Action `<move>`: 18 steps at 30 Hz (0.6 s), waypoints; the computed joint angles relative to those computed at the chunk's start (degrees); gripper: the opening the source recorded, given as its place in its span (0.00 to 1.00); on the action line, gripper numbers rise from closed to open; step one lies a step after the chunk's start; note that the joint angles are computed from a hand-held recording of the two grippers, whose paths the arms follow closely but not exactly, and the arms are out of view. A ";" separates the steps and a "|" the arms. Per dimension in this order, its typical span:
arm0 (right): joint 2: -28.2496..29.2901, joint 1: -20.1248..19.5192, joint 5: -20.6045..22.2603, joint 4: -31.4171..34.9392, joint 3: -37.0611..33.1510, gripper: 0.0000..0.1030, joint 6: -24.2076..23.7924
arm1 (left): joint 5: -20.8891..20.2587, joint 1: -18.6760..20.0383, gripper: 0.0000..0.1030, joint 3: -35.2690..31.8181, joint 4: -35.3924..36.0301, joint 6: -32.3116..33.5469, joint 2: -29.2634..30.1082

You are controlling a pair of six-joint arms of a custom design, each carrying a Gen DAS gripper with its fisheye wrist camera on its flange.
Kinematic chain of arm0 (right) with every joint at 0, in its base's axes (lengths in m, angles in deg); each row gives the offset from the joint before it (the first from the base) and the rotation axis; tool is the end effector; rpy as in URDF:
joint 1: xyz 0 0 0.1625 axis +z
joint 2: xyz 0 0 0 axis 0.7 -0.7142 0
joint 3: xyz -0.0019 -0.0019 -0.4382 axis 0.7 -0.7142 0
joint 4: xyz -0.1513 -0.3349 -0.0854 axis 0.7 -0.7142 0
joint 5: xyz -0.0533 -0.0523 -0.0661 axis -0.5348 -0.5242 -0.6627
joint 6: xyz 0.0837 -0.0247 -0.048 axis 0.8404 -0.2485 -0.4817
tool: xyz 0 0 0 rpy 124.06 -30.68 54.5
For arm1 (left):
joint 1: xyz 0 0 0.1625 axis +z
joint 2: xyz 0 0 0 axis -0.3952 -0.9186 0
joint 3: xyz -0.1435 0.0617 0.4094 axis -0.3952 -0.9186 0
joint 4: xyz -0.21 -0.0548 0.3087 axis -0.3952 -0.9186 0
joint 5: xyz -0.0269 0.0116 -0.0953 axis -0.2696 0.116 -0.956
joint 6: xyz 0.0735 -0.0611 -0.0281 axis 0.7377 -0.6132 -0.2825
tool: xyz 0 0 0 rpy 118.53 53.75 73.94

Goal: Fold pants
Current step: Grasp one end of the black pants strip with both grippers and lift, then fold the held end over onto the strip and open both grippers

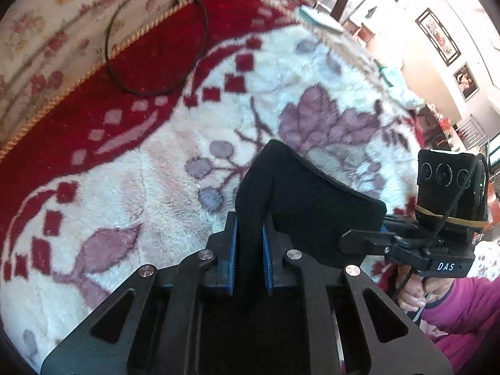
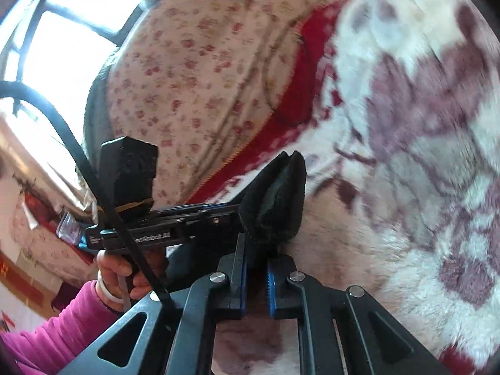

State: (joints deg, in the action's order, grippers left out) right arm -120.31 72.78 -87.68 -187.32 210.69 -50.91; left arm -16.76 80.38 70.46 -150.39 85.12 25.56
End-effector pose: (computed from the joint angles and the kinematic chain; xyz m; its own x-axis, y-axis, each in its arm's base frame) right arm 0.2521 -0.3322 0.0815 -0.9544 0.2956 -0.0423 0.1690 0.4179 -0.8926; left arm -0.2531 -0.6335 0.1356 -0.4311 0.8830 0.1856 0.8883 0.3792 0.2591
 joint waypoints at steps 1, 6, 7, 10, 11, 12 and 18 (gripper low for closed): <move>-0.52 0.82 -0.64 1.23 -0.71 0.08 -0.52 | -0.28 -0.01 0.12 -0.05 -0.17 0.28 -0.48; -3.46 5.72 -2.20 8.99 -6.36 0.08 -5.68 | -2.48 0.46 0.12 -0.71 -0.14 0.48 -4.84; -3.78 6.70 -2.17 10.64 -7.82 0.08 -6.82 | -3.02 0.74 0.12 -1.12 0.09 0.56 -6.12; -4.11 8.69 -1.08 14.79 -11.71 0.08 -9.44 | -3.39 1.45 0.12 -1.43 0.26 0.37 -9.40; -3.93 9.50 -0.80 17.15 -13.89 0.09 -10.72 | -3.17 1.63 0.12 -1.09 -0.08 0.20 -10.47; -3.84 9.92 -0.21 18.62 -15.04 0.08 -11.30 | -2.91 2.03 0.12 -0.97 -0.21 0.15 -11.59; -0.41 10.39 6.53 30.24 -24.26 0.08 -13.48 | -0.72 5.96 0.11 -0.82 -1.08 -1.93 -16.43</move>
State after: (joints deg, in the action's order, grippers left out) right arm -120.72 83.16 -81.14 -157.07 186.43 -64.39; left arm -17.48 86.34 69.64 -151.47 83.19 9.13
